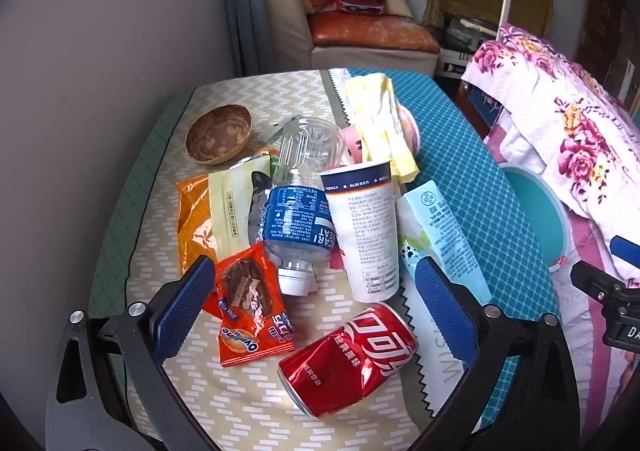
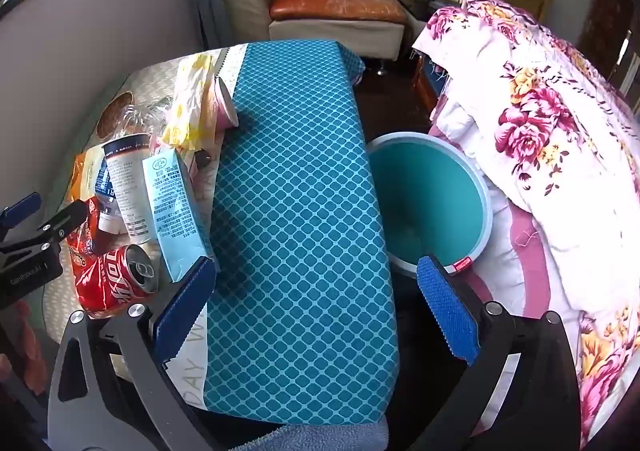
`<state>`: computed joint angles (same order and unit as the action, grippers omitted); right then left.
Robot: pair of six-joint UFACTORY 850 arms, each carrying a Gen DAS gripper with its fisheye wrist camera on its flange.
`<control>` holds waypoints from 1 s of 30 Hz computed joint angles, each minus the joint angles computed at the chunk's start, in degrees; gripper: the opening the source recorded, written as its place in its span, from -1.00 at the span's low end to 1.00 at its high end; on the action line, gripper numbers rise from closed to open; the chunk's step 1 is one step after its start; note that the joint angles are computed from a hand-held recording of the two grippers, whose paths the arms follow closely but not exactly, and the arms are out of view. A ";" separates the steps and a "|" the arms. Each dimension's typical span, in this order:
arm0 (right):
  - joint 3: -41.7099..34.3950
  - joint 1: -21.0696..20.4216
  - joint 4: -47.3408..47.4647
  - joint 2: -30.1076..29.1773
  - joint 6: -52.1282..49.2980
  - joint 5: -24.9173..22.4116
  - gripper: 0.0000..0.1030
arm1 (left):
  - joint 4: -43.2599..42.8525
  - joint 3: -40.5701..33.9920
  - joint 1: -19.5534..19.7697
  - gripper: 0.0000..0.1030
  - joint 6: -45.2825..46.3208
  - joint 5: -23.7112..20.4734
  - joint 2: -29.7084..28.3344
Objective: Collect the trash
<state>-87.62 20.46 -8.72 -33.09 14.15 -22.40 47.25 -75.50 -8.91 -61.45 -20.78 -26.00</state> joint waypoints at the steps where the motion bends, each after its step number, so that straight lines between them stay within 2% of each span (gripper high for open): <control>1: -0.22 0.01 -0.43 -0.10 0.37 -0.24 0.88 | 0.14 -0.06 -0.02 0.94 -0.27 -0.15 -0.05; 8: -0.25 0.31 -1.05 -0.37 1.42 -0.15 0.88 | 1.00 0.43 -0.91 0.94 -1.89 -0.42 0.35; 17: -1.61 -0.02 1.10 -0.75 0.04 -1.80 0.88 | -4.89 1.03 0.60 0.94 4.35 1.43 1.12; 30: -2.55 -0.17 2.44 -1.29 -0.24 -3.26 0.88 | -7.00 1.61 0.61 0.94 6.02 2.13 1.37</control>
